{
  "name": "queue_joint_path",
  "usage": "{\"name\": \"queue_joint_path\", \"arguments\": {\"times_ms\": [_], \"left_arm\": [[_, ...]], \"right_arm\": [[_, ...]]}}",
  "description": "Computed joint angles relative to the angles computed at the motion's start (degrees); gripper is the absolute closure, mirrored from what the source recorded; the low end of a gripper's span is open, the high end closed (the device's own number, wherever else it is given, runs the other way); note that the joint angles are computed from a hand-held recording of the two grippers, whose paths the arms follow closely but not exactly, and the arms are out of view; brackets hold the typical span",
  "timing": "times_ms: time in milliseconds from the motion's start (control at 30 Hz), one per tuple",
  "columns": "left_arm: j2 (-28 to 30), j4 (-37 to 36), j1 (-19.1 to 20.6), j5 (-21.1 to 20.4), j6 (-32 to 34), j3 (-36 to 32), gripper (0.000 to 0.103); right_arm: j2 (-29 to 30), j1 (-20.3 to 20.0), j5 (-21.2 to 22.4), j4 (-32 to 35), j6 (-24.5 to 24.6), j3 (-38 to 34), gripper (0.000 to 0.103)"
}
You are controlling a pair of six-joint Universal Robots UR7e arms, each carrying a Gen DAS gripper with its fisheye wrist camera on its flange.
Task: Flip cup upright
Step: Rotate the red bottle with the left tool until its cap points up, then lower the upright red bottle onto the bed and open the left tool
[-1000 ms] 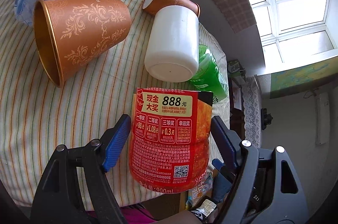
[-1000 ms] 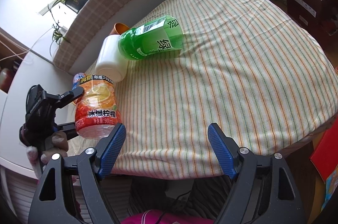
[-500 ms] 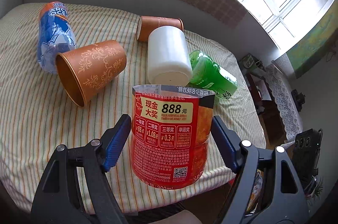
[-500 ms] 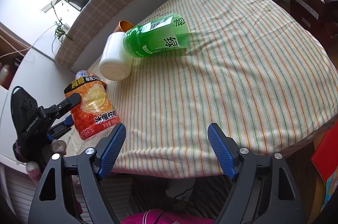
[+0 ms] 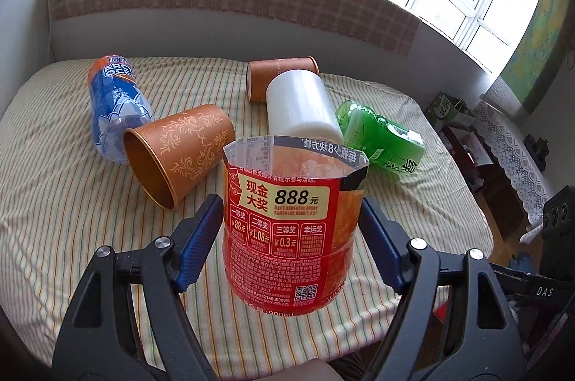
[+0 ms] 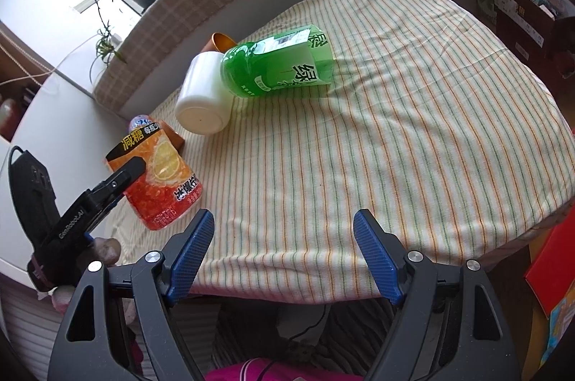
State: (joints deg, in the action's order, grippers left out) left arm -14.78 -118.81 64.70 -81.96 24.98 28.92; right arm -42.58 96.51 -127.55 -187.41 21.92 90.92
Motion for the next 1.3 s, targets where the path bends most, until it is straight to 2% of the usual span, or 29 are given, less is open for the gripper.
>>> {"name": "queue_joint_path", "arguments": {"times_ms": [600, 900, 1033, 1300], "left_arm": [[-5.47, -1.96, 0.02, -0.76, 2.32, 9.57, 0.024], [-6.05, 1.00, 0.19, -2.03, 1.93, 9.39, 0.023], [-6.18, 2.82, 0.29, -2.77, 1.53, 8.92, 0.018], [-8.29, 2.45, 0.58, -2.44, 1.58, 11.70, 0.015]], "right_arm": [[1.17, 0.69, -0.64, 1.19, -0.52, -1.77, 0.023], [1.53, 1.17, -1.32, 1.25, -1.15, -2.27, 0.023], [1.88, 1.55, -2.05, 1.10, -1.86, -2.72, 0.023], [3.02, 2.67, -4.52, 0.45, -4.56, -4.26, 0.023]]}}
